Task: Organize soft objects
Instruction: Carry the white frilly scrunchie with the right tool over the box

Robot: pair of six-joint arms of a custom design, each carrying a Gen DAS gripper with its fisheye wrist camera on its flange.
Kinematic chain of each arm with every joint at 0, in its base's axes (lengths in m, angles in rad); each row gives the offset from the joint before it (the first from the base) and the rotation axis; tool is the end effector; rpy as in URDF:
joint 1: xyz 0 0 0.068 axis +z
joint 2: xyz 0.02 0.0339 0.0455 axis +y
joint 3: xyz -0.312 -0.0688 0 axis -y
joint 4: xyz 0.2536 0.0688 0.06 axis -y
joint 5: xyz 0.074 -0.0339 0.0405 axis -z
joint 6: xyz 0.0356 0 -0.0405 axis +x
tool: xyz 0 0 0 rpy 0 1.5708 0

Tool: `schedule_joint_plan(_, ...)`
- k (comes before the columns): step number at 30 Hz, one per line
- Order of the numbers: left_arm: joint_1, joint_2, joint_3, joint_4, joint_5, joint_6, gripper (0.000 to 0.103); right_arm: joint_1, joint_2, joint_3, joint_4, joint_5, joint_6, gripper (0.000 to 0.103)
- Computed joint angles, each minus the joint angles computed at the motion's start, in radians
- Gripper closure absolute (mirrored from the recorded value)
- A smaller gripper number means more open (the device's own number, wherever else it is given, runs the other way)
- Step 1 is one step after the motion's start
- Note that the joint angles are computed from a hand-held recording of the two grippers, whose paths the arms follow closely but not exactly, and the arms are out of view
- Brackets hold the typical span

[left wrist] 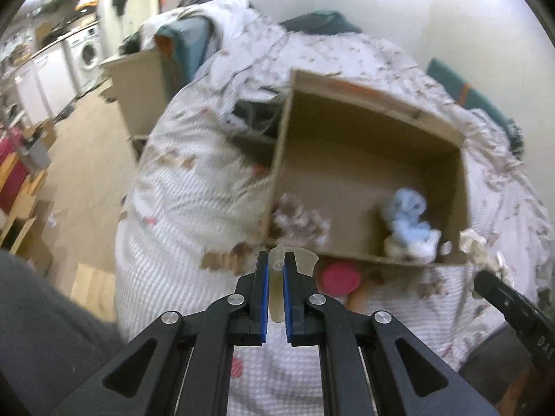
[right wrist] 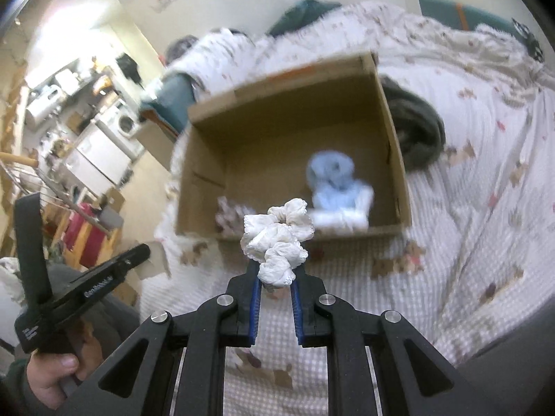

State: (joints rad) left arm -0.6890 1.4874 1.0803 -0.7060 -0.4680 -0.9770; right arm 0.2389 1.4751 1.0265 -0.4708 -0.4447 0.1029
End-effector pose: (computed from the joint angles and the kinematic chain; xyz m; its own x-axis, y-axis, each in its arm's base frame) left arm 0.2398 -0.1767 0.2842 -0.7302 -0.3569 -0.5826 -0.3425 0.9290 -0.1398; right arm 0.2967 0.0880 0.2837 -0.8165 -0.1034 -0.5679 -0.3852 0.8304 0.4026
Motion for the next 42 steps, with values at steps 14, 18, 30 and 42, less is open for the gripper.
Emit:
schedule_joint_plan(14,0.148,0.209,0.210,0.125,0.167,0.447,0.096,-0.014,0.185,0.212,0.063,0.046,-0.036,0.086)
schedule_joint_plan(18,0.162,0.256,0.165,0.185,0.206,0.438,0.096,0.000,0.251,0.220,0.080,0.098,-0.061,0.086)
schedule_joint_plan(30,0.128,0.276,0.152,0.218,0.171,0.407,0.096,0.063,0.307,0.193,0.107,0.150,-0.088,0.085)
schedule_joint_plan(42,0.133,0.268,0.119,0.258,0.148,0.376,0.095,0.063,0.292,0.170,0.145,0.121,-0.106,0.085)
